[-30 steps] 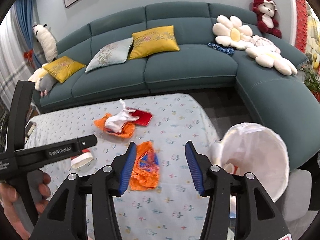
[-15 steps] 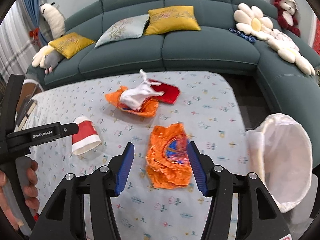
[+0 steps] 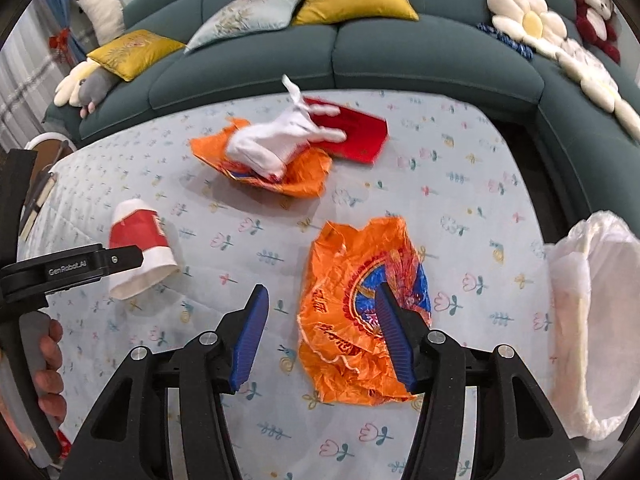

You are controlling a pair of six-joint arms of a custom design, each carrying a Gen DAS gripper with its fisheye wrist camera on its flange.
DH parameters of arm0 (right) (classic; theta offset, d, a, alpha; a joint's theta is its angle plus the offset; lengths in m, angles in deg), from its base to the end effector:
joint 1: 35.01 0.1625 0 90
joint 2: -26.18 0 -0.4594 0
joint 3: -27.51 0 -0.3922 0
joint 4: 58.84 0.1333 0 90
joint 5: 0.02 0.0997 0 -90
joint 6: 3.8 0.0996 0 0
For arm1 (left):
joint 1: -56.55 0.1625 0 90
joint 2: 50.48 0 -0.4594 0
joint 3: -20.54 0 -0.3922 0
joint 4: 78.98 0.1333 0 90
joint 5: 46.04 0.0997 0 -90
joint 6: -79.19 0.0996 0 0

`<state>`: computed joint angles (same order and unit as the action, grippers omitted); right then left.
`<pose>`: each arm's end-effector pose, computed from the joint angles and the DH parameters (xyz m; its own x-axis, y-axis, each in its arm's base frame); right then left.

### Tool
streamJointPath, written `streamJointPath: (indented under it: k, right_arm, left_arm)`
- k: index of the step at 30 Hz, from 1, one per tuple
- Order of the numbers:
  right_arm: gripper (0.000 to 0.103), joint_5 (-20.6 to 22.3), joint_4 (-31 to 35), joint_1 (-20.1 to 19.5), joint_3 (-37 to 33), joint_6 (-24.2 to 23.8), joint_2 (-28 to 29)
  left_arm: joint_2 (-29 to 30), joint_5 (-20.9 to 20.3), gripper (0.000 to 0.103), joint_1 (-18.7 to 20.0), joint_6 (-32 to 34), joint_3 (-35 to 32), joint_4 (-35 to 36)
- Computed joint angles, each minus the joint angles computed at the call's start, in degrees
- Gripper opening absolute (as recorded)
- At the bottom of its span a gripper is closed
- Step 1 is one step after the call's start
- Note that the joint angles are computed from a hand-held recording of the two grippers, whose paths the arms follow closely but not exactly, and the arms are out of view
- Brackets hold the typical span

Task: Collect trash
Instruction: 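Grasp the second paper cup with the left gripper while the right gripper grasps the orange wrapper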

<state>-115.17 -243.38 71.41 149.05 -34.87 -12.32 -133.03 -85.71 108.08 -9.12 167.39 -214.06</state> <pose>0.2350 -0.4757 -0.0093 -0.6213 -0.6347 0.4596 -0.6977 0.7150 0.0442 -0.0240 -0.3677 0.1718 -0.5973 -0.7214 -0.3505 -0.3247 0.6171 -0.7168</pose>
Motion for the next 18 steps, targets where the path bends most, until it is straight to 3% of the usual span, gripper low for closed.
streamJointPath:
  k: [5,8,18]
  right_arm:
    - [0.054,-1.05,1.52,-1.33,-0.74,0.61,0.55]
    - [0.054,-1.00,3.42,-2.27,-1.09,1.47,0.44]
    - [0.059,-1.26,6.66,-3.24,-0.93,1.70,0.75]
  left_arm:
    - [3.20,-0.69,0.083,1.87,4.69,0.71,-8.10]
    - [5.14,-1.19,0.076,2.37,6.90,0.85,-12.04]
    - [8.83,-1.00,0.071,0.54,7.70,-0.17,-13.94]
